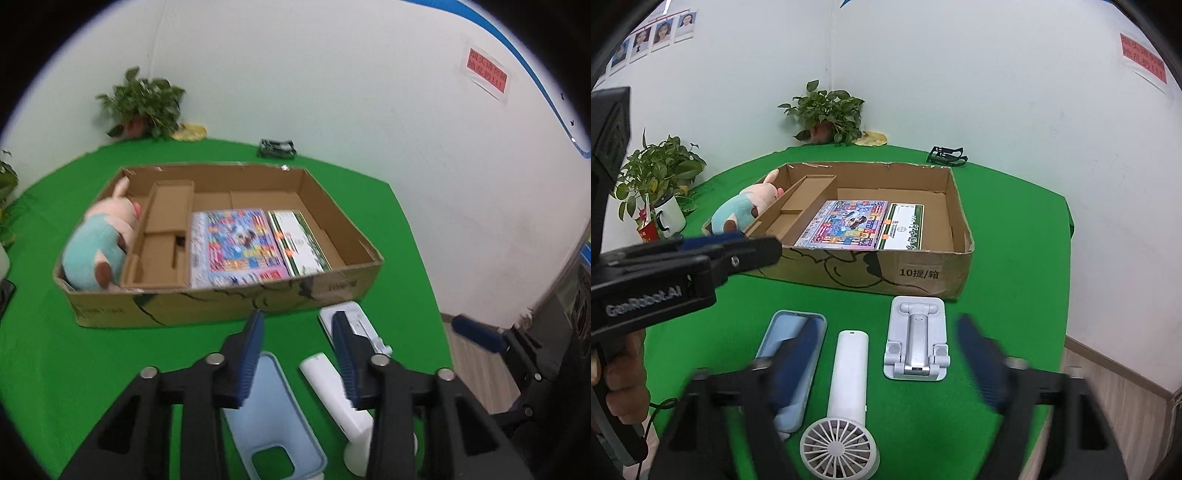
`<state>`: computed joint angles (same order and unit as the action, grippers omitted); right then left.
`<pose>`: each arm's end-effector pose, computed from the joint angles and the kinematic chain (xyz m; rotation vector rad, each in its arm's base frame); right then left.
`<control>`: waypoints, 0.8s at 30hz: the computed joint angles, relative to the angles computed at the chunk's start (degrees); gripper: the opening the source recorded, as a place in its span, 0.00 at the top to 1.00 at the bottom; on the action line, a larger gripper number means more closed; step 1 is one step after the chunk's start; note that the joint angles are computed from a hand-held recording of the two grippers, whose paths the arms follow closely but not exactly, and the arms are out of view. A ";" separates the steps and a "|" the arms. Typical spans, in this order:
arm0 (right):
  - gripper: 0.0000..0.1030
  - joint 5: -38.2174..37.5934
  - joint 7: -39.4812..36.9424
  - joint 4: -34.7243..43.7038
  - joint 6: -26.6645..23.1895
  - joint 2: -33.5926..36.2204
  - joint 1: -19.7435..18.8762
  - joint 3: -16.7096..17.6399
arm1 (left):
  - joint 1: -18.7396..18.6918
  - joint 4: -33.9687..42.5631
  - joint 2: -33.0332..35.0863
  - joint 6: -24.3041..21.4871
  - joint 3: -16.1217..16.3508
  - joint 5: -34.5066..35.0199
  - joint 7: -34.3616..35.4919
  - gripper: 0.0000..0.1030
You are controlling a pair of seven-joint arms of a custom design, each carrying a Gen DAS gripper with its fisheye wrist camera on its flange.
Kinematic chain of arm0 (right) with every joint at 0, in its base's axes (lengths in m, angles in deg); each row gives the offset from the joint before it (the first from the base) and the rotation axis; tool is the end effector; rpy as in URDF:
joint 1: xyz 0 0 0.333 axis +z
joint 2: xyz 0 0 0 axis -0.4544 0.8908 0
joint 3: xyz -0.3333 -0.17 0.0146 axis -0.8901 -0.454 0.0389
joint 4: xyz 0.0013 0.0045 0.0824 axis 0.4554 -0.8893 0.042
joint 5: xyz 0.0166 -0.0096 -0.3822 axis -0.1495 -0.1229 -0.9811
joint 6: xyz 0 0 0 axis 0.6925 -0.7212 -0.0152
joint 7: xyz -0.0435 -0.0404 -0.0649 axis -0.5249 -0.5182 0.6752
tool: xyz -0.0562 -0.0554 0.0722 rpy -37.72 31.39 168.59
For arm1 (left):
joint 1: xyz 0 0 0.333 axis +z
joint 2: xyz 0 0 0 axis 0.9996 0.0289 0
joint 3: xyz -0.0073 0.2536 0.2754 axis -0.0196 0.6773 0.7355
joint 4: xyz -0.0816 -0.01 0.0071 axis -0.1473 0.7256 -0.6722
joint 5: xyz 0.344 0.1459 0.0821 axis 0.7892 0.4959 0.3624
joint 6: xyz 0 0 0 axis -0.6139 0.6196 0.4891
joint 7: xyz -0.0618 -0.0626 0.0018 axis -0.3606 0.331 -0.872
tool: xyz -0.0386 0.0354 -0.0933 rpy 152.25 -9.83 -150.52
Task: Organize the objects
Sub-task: 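Move the right gripper to the white handheld fan on the table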
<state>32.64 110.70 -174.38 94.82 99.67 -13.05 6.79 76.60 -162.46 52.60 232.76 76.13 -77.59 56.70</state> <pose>0.6313 0.2468 0.6610 -2.0537 1.0812 -0.5212 0.6208 -0.1999 0.5829 -1.7521 1.8353 -1.0613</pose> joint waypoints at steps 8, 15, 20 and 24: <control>0.01 1.20 -1.91 -1.48 1.25 -0.33 -0.57 0.35 | 4.43 1.21 1.72 -1.43 -6.08 -13.84 9.52 0.21; 0.01 4.61 -4.69 -3.15 -0.25 -1.34 -1.36 0.81 | 8.97 8.52 6.66 -18.04 -10.62 -34.74 24.14 0.22; 0.01 5.84 -6.37 -5.89 -2.89 -2.85 -0.83 0.15 | 8.71 11.37 9.03 -25.48 -9.97 -40.89 27.91 0.23; 0.06 7.99 -8.27 -7.53 -6.12 -3.70 -0.73 -0.26 | 8.08 13.60 10.98 -29.99 -9.30 -42.62 28.05 0.29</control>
<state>40.63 102.43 -181.91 88.70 95.97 -13.78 6.53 84.67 -148.86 63.57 202.77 66.83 -120.20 84.75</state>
